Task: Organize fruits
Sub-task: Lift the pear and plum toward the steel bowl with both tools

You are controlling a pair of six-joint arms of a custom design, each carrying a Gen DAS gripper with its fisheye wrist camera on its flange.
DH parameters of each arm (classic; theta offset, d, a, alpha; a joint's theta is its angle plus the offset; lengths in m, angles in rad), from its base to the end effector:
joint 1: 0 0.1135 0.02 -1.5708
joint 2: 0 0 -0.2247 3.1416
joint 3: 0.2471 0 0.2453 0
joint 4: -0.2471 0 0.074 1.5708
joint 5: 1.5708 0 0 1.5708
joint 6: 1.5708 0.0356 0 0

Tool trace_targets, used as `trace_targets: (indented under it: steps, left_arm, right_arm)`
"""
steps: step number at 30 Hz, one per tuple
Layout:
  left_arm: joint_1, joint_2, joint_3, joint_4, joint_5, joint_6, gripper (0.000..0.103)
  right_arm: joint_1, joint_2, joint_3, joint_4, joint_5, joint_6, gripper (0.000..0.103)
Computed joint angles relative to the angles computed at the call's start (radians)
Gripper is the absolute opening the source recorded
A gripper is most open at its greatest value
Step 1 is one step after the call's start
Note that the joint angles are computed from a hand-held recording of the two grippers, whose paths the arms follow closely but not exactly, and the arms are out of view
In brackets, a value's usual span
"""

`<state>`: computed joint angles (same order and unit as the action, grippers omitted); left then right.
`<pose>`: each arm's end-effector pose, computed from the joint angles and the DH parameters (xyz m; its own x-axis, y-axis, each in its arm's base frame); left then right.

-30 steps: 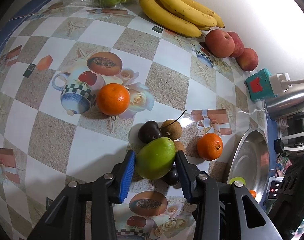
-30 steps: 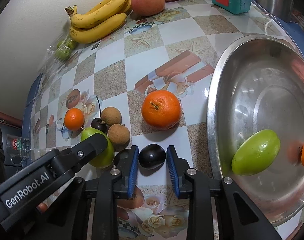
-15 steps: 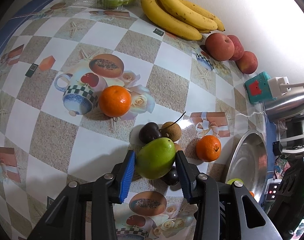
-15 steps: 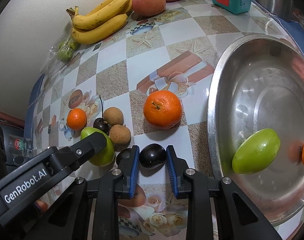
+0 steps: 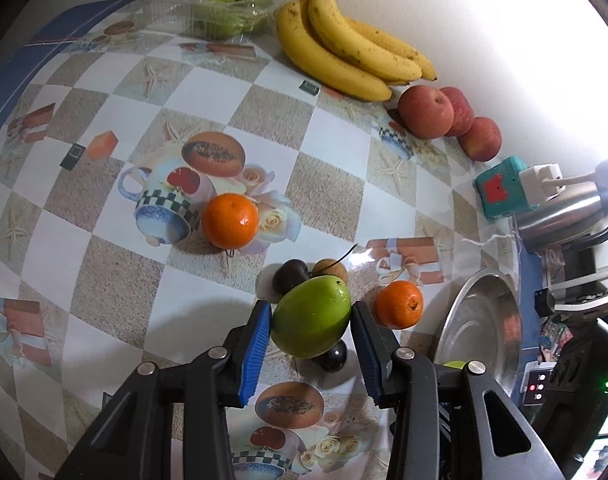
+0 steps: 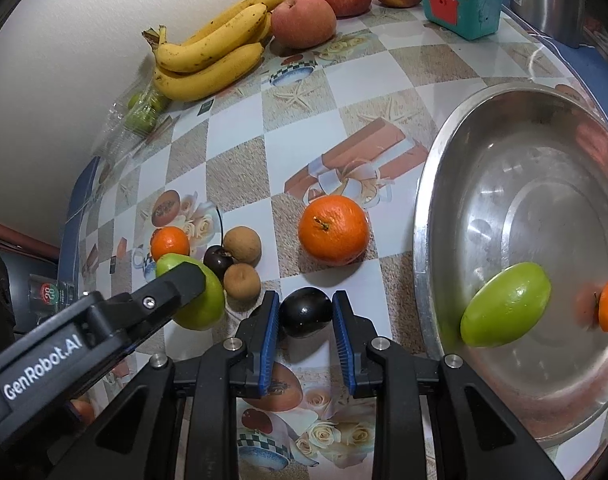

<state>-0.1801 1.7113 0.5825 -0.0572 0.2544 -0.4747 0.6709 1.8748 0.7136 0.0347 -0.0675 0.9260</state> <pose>0.2425 -0.0533 0.0461 -0.9328 -0.2798 -0.2272 -0.1799 0.9077 -0.3790 0.2210 0.1785 0.0347 -0.9389 0.2728 -0.2097 0.1788 0.9075 0.3801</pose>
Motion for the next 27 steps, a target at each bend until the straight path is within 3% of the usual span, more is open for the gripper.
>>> trace_targets:
  steps: [13,27]
  left_arm:
    - [-0.007,-0.175,-0.051,-0.031,-0.007,-0.015,0.044]
    - [-0.086,-0.201,-0.040,-0.028,-0.029,-0.034,0.044]
  right_arm:
    - [-0.004,-0.139,-0.057,-0.018,0.026,0.007,0.028]
    - [-0.089,-0.312,-0.183,-0.039,0.042,0.022,0.028]
